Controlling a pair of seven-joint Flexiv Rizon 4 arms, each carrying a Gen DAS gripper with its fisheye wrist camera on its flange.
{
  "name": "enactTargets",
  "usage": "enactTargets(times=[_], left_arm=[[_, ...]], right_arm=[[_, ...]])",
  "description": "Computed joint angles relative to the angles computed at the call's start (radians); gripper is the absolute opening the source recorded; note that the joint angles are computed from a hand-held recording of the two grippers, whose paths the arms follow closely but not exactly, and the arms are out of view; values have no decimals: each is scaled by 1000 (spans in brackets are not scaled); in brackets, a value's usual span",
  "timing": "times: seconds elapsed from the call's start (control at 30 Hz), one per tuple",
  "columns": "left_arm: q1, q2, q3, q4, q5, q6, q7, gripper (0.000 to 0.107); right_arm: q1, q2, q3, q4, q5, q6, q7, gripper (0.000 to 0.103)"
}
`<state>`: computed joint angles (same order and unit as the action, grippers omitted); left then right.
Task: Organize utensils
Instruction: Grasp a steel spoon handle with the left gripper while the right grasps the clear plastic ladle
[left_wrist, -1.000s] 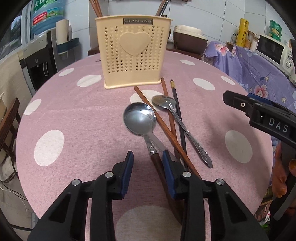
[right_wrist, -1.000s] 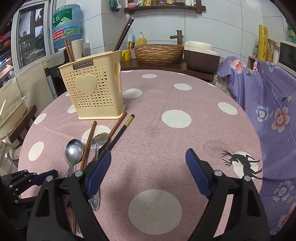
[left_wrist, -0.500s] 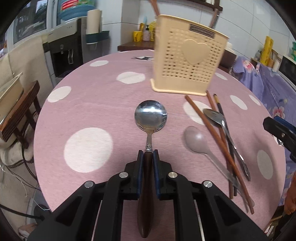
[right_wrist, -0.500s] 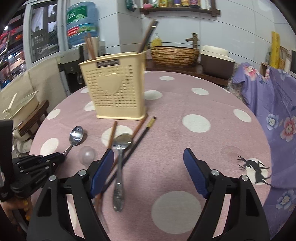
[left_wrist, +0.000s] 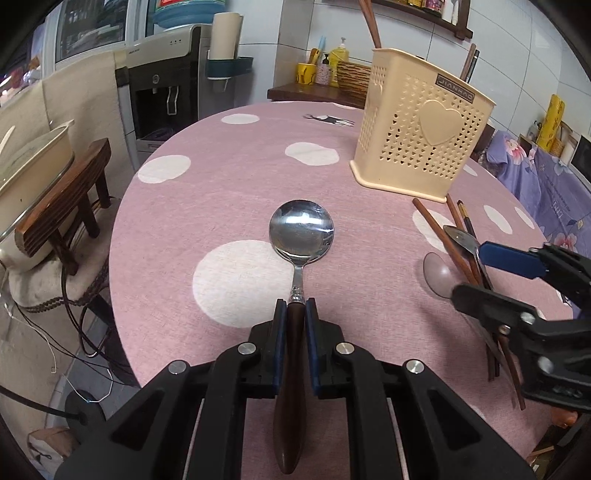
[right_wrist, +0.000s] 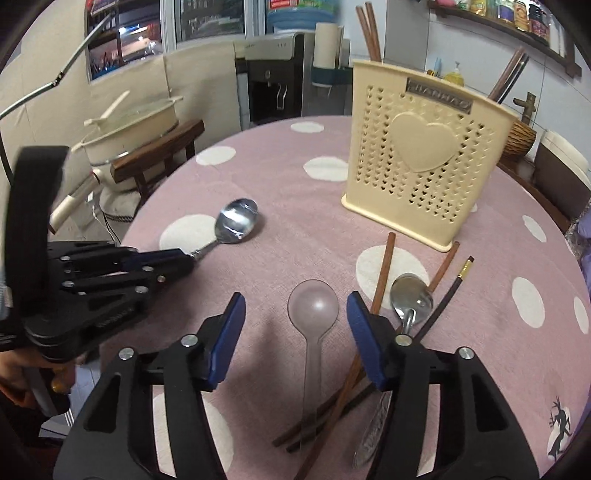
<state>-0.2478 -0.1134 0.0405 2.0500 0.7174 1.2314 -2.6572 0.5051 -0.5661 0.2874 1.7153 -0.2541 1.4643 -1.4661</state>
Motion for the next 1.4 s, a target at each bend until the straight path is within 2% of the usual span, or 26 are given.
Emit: enactTargets(times=[0.07, 0.17, 0.27, 0.43, 0.47, 0.53, 0.6, 0.73, 0.8, 0.9, 1.0, 1.07, 1.4], left_arm=[[3, 3, 1, 8, -2, 11, 2, 11], [6, 2, 3, 11, 0, 25, -1, 11], [11, 1, 7, 19, -3, 48, 1, 11], [13, -1, 12, 27, -12, 70, 11, 11], [14, -1, 12, 29, -16, 73, 15, 11], [16, -1, 12, 33, -30, 80, 29, 11], [18, 0, 13, 37, -43, 84, 46, 12], [17, -2, 15, 37, -53, 83, 65, 12], [16, -2, 17, 31, -51, 74, 67, 16], [14, 0, 20, 21, -38, 62, 62, 36], [16, 0, 20, 0, -16, 49, 62, 47], [23, -12, 13, -17, -27, 46, 98, 58], [12, -110, 28, -126, -124, -28, 257, 59]], right_arm=[[-20, -21, 29, -35, 11, -44, -17, 55], [10, -40, -8, -72, -2, -90, -6, 55], [11, -59, -3, -106, 8, -137, -19, 55], [30, -71, -22, -119, 14, -157, -8, 54], [31, -73, -22, -123, 15, -159, -9, 54], [40, -74, -34, -126, 15, -157, 3, 43], [41, -73, -37, -128, 16, -161, 12, 37], [39, -67, -36, -123, 17, -161, 12, 37], [19, -70, -8, -132, 37, -167, -1, 37], [0, -65, 16, -132, 71, -142, -9, 37], [-13, -59, 30, -138, 99, -123, -6, 37], [-19, -52, 38, -138, 117, -113, 3, 37], [-24, 34, 21, -59, 114, -3, 56, 37]])
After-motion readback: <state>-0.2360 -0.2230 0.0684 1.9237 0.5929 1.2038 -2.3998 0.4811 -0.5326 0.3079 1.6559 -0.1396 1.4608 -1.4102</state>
